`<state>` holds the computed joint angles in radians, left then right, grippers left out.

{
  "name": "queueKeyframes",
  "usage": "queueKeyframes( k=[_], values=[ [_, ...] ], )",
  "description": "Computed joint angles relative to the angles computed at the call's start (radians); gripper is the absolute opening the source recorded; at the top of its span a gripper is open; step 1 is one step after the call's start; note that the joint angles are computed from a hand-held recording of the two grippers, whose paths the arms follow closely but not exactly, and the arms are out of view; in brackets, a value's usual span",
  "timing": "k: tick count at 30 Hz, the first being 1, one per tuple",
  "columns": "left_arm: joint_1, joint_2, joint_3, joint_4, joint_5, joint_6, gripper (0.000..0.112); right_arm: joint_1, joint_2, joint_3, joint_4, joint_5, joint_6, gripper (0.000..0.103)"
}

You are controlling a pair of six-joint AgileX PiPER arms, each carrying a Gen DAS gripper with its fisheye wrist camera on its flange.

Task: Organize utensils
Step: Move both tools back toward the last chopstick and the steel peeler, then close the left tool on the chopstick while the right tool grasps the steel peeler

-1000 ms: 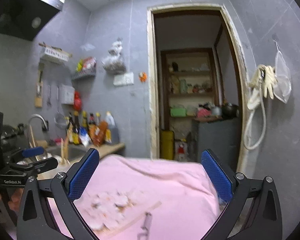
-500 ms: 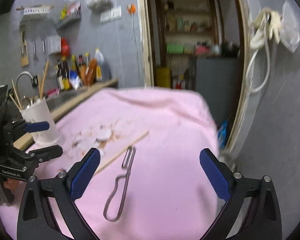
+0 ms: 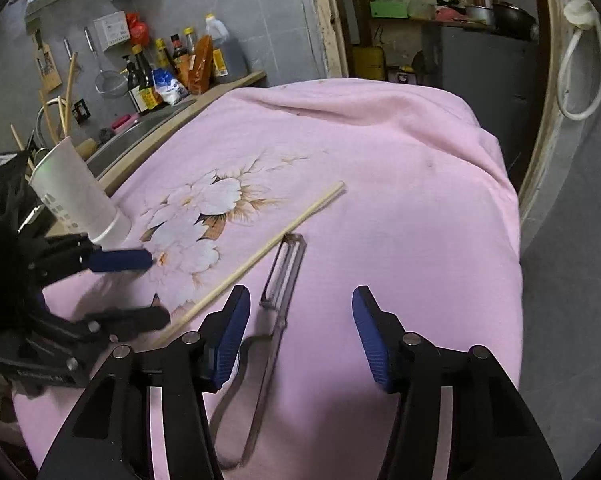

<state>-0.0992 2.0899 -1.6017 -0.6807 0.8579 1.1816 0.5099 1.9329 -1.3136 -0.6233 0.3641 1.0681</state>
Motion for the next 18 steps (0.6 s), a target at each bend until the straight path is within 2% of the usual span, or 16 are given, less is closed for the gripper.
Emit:
queueKeyframes(
  k=[3, 6, 9, 11, 16, 18],
  values=[
    [0.001, 0.006, -0.013, 0.0, 0.013, -0.003, 0.051, -0.011, 0.032, -0.054, 0.09, 0.024, -0.117, 0.051],
    [0.002, 0.006, -0.02, 0.0, 0.024, 0.006, 0.051, -0.008, 0.071, -0.126, 0.13, 0.095, -0.206, 0.048],
    [-0.005, 0.011, -0.028, 0.003, 0.03, 0.008, 0.051, 0.005, 0.088, -0.158, 0.098, 0.155, -0.223, 0.037],
    [-0.009, 0.011, -0.032, 0.008, 0.038, 0.009, 0.049, -0.001, 0.075, -0.144, 0.095, 0.155, -0.227, 0.022],
    [-0.063, 0.049, -0.107, 0.065, 0.041, -0.049, 0.039, -0.012, 0.01, -0.043, 0.066, 0.112, -0.187, 0.018],
    [-0.089, 0.091, -0.185, 0.108, 0.07, -0.116, 0.036, -0.013, -0.005, -0.027, 0.059, 0.114, -0.177, 0.018]
  ],
)
